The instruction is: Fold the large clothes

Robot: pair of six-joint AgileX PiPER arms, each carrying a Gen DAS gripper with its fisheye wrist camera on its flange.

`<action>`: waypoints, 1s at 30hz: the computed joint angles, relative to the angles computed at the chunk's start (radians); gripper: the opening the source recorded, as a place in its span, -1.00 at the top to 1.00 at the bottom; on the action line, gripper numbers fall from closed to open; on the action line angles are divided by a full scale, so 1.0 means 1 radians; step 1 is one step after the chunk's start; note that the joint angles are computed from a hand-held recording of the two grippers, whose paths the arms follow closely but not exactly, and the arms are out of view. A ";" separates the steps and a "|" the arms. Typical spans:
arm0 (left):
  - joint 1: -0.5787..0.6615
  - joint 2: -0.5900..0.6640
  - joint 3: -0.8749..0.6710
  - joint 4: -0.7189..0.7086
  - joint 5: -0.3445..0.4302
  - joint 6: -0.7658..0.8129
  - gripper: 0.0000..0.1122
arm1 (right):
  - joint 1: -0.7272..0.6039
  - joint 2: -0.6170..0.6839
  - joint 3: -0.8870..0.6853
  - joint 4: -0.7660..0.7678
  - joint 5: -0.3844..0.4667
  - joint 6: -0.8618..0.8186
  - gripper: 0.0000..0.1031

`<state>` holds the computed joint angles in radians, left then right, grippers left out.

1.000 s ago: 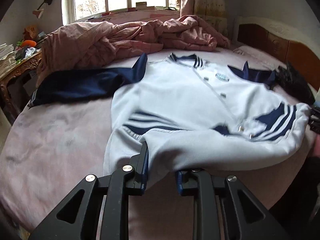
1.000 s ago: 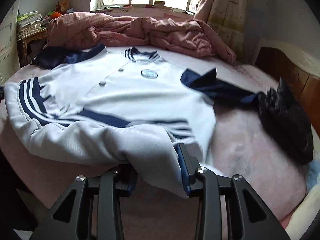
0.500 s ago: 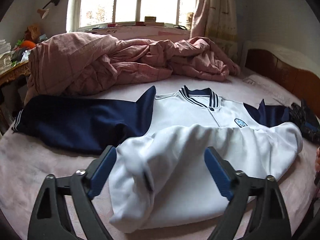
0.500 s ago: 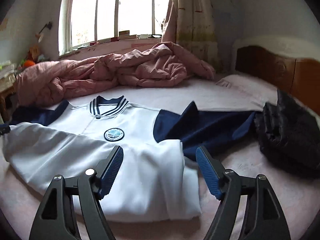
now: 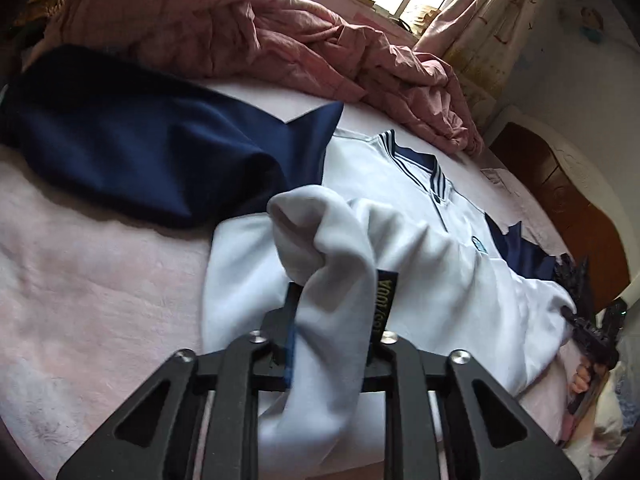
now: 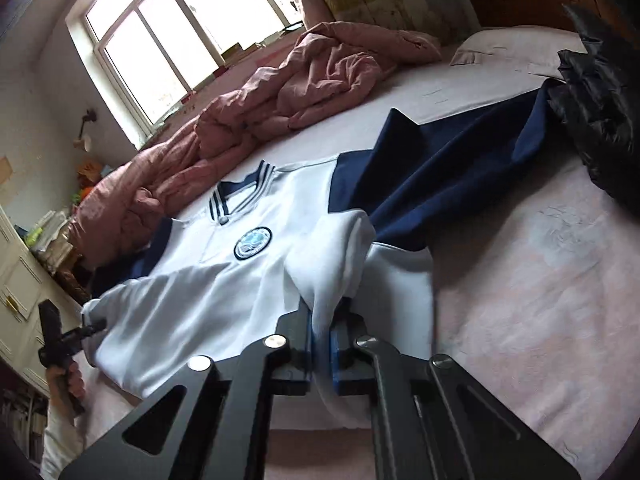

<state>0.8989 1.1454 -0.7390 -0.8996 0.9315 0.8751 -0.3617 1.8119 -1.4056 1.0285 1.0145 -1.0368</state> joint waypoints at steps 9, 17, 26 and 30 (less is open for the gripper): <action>0.024 0.051 -0.006 0.056 -0.048 -0.101 0.78 | 0.082 0.068 -0.084 -0.260 -0.181 0.279 0.88; 0.010 -0.187 0.066 0.168 -0.108 -0.105 -0.18 | -0.060 -0.038 0.034 -0.039 -0.080 0.064 0.73; -0.089 -0.409 0.107 0.372 -0.050 -0.274 -0.24 | -0.074 -0.122 0.118 -0.186 -0.037 0.016 0.72; -0.098 -0.379 0.150 0.428 -0.076 -0.317 -0.24 | -0.093 -0.119 0.155 -0.203 -0.050 0.022 0.59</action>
